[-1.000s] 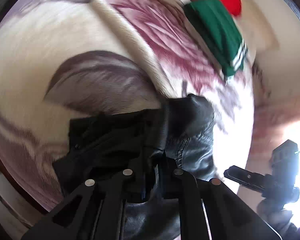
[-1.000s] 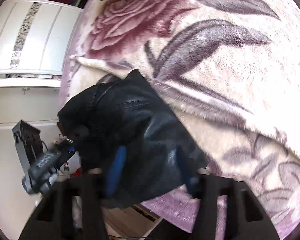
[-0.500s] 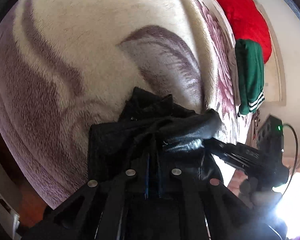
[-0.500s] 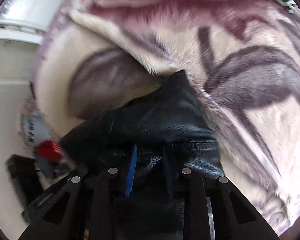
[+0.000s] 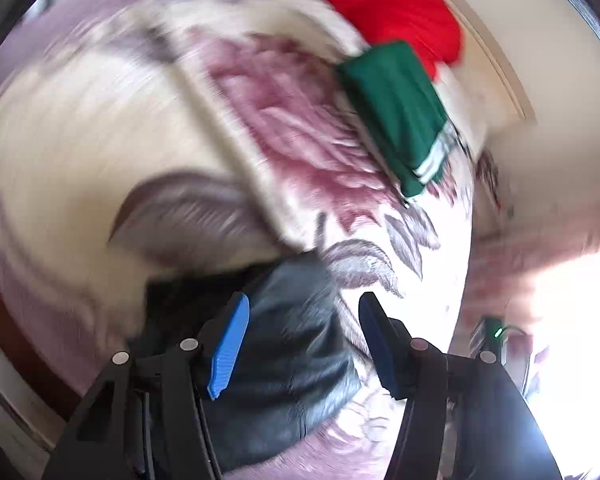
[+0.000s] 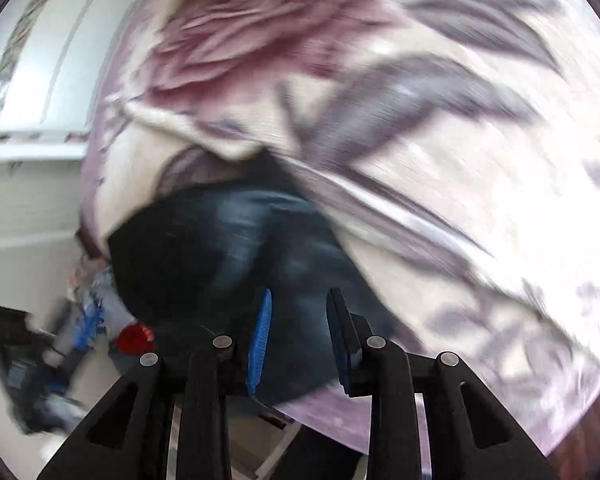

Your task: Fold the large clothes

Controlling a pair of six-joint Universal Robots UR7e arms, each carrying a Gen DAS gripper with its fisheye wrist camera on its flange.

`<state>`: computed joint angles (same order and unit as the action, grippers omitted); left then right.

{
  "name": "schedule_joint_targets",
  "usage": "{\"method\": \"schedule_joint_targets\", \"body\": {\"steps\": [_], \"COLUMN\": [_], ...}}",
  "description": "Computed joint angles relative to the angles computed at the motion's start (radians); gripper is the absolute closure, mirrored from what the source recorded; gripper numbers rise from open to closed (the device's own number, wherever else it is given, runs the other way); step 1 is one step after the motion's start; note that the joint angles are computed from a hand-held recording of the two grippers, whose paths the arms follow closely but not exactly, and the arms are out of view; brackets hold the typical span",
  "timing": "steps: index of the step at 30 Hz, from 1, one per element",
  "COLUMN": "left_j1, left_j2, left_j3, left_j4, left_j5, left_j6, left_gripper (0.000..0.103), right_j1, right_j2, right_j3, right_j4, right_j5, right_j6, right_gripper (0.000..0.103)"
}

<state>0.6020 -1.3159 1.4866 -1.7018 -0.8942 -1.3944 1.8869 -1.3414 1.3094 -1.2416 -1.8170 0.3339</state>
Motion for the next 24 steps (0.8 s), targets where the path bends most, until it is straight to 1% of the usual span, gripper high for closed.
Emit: {"method": "schedule_joint_targets", "body": {"steps": [1,2,3,4,5,6,7,8,9,10,11,12,13,14,15,16,17,18,19,20,21,22,23,24], "left_j1": [0.026,0.055,0.084,0.116,0.149,0.191,0.208,0.235,0.249,0.257,0.263,0.269,0.278,0.282,0.281,0.285,0.288,0.291,0.305,0.319,0.319,0.31,0.29,0.272], "left_j2": [0.046,0.081,0.115,0.162,0.207,0.27,0.295,0.331,0.358,0.369,0.363,0.344,0.305,0.27,0.25,0.226,0.22,0.219,0.199,0.173,0.132,0.108,0.077,0.05], "left_j3": [-0.06,-0.104,-0.147,-0.203,-0.253,-0.32,-0.348,-0.382,-0.402,-0.391,-0.363,-0.326,-0.261,-0.205,-0.173,-0.137,-0.131,-0.129,-0.097,-0.069,-0.022,0.0,0.018,0.037], "left_j4": [0.027,0.028,0.038,0.071,0.099,0.145,0.185,0.239,0.299,0.338,0.335,0.308,0.247,0.193,0.166,0.148,0.171,0.223,0.234,0.202,0.129,0.096,0.061,0.025], "left_j5": [-0.01,-0.028,-0.061,-0.086,-0.126,-0.188,-0.225,-0.279,-0.299,-0.293,-0.292,-0.298,-0.313,-0.319,-0.311,-0.308,-0.295,-0.263,-0.267,-0.303,-0.318,-0.312,-0.295,-0.28], "left_j6": [0.068,0.135,0.199,0.259,0.327,0.401,0.434,0.472,0.484,0.493,0.501,0.489,0.467,0.448,0.43,0.397,0.366,0.327,0.299,0.276,0.26,0.245,0.233,0.228], "left_gripper": [0.049,0.049,0.049,0.049,0.049,0.049,0.049,0.049,0.049,0.059,0.066,0.067,0.068,0.069,0.07,0.077,0.081,0.103,0.103,0.103,0.101,0.101,0.1,0.1], "right_j1": [-0.018,-0.061,-0.085,-0.115,-0.162,-0.183,-0.222,-0.255,-0.285,-0.304,-0.33,-0.338,-0.346,-0.347,-0.333,-0.305,-0.287,-0.278,-0.277,-0.277,-0.285,-0.285,-0.283,-0.273], "right_j2": [-0.026,-0.064,-0.092,-0.12,-0.167,-0.188,-0.235,-0.271,-0.294,-0.311,-0.342,-0.355,-0.378,-0.385,-0.384,-0.378,-0.374,-0.37,-0.367,-0.362,-0.361,-0.357,-0.348,-0.337], "right_j3": [0.028,0.076,0.119,0.159,0.222,0.26,0.322,0.371,0.412,0.436,0.487,0.509,0.542,0.56,0.56,0.554,0.552,0.554,0.557,0.562,0.567,0.56,0.542,0.517], "right_j4": [0.001,-0.006,-0.026,-0.047,-0.083,-0.104,-0.152,-0.194,-0.229,-0.25,-0.299,-0.321,-0.366,-0.395,-0.402,-0.406,-0.403,-0.399,-0.397,-0.385,-0.381,-0.372,-0.357,-0.336], "right_j5": [0.01,0.05,0.08,0.109,0.176,0.206,0.264,0.322,0.371,0.399,0.444,0.456,0.474,0.474,0.449,0.401,0.369,0.344,0.332,0.295,0.289,0.294,0.316,0.326], "right_j6": [0.019,0.048,0.073,0.095,0.114,0.126,0.154,0.165,0.174,0.184,0.205,0.215,0.223,0.223,0.22,0.211,0.208,0.207,0.209,0.214,0.211,0.204,0.185,0.171], "right_gripper": [0.072,0.068,0.063,0.062,0.06,0.058,0.055,0.053,0.053,0.053,0.053,0.053,0.055,0.065,0.068,0.069,0.069,0.069,0.07,0.07,0.069,0.069,0.068,0.065]}}
